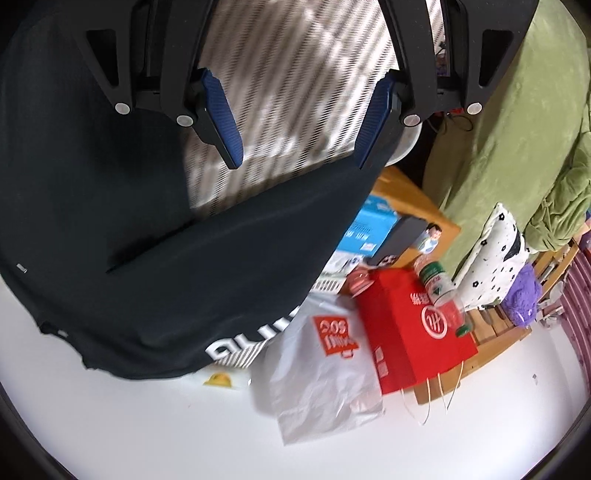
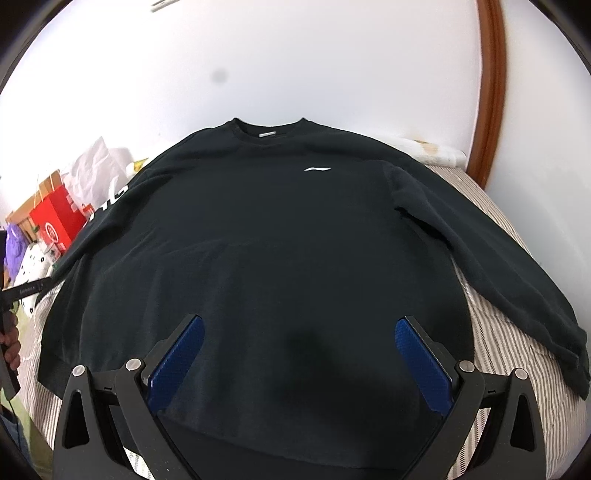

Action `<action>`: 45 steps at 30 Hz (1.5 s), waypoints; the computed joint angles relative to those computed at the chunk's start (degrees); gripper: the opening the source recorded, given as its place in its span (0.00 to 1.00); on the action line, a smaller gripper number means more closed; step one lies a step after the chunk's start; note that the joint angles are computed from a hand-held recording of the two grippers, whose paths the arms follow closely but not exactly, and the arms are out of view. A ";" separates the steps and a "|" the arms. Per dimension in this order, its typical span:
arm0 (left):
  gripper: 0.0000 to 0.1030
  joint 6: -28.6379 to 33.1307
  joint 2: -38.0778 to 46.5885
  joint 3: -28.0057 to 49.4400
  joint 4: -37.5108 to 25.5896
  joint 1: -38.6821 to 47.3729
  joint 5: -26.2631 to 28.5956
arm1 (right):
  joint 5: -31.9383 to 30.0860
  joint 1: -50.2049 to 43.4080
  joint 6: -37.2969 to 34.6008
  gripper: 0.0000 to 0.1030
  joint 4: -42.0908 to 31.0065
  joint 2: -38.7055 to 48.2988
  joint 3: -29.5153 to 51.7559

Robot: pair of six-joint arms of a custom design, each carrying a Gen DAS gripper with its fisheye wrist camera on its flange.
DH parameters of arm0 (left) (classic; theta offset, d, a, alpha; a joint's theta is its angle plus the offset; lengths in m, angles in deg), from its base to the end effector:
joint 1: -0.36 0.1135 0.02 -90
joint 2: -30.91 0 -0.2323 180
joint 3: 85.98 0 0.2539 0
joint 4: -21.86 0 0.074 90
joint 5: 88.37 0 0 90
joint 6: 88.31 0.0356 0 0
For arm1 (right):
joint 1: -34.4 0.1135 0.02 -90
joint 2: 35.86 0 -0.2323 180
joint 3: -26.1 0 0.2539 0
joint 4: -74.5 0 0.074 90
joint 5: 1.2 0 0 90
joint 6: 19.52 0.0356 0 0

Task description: Fold small clothes

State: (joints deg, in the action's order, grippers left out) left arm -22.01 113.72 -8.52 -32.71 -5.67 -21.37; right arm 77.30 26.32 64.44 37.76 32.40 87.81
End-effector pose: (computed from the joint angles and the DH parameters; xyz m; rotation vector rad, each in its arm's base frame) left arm 0.2970 -0.0174 0.2279 -0.5228 2.4671 0.3216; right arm 0.2638 -0.0303 0.2257 -0.0592 2.3093 0.1081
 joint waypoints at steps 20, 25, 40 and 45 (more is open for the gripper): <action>0.13 5.44 10.31 6.03 7.05 4.75 2.43 | 7.39 8.88 0.88 0.99 0.09 3.01 2.72; 0.06 4.96 9.37 9.86 4.04 4.38 -0.53 | 5.77 7.72 0.78 0.99 0.32 2.76 2.62; 0.05 10.16 28.07 51.38 -6.89 -16.02 -4.96 | -2.97 -3.09 -0.96 0.99 0.65 -0.68 0.43; 0.08 8.56 42.03 65.87 -12.83 -21.18 -2.08 | -4.12 -6.65 -2.58 0.99 -0.02 -1.80 -0.33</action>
State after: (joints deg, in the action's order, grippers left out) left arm -13.45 155.75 57.36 -45.54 -26.86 -23.45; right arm 73.18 19.66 61.87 37.75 30.61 87.47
